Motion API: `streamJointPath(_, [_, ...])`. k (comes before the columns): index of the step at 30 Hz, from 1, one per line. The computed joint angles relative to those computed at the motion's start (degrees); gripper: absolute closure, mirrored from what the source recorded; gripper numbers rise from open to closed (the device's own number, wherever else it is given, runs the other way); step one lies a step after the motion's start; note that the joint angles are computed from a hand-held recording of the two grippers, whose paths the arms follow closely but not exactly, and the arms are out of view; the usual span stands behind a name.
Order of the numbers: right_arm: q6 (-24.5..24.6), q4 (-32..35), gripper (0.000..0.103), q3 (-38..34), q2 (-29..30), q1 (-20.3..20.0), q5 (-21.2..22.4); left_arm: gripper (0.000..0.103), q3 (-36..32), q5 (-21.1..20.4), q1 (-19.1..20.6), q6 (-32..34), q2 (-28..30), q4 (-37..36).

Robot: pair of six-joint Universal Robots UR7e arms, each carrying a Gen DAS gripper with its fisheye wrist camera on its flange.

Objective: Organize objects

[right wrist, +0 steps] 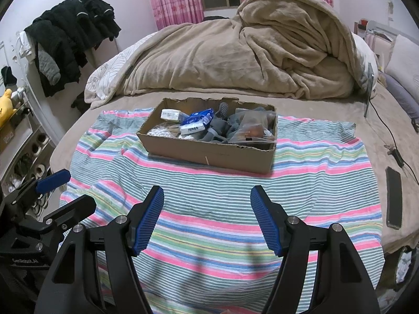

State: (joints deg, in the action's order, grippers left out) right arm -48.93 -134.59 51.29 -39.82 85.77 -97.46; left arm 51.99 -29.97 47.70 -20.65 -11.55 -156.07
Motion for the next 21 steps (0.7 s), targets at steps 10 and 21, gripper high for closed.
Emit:
streamJointPath(10, [-0.05,0.20,0.031,-0.22,0.08,-0.03,0.10,0.005,0.07,-0.18,0.04,-0.27,-0.13,0.08])
streamJointPath(21, [-0.06,0.16,0.031,-0.22,0.13,-0.05,0.09,0.005,-0.02,-0.28,0.05,-0.54,-0.14,0.45])
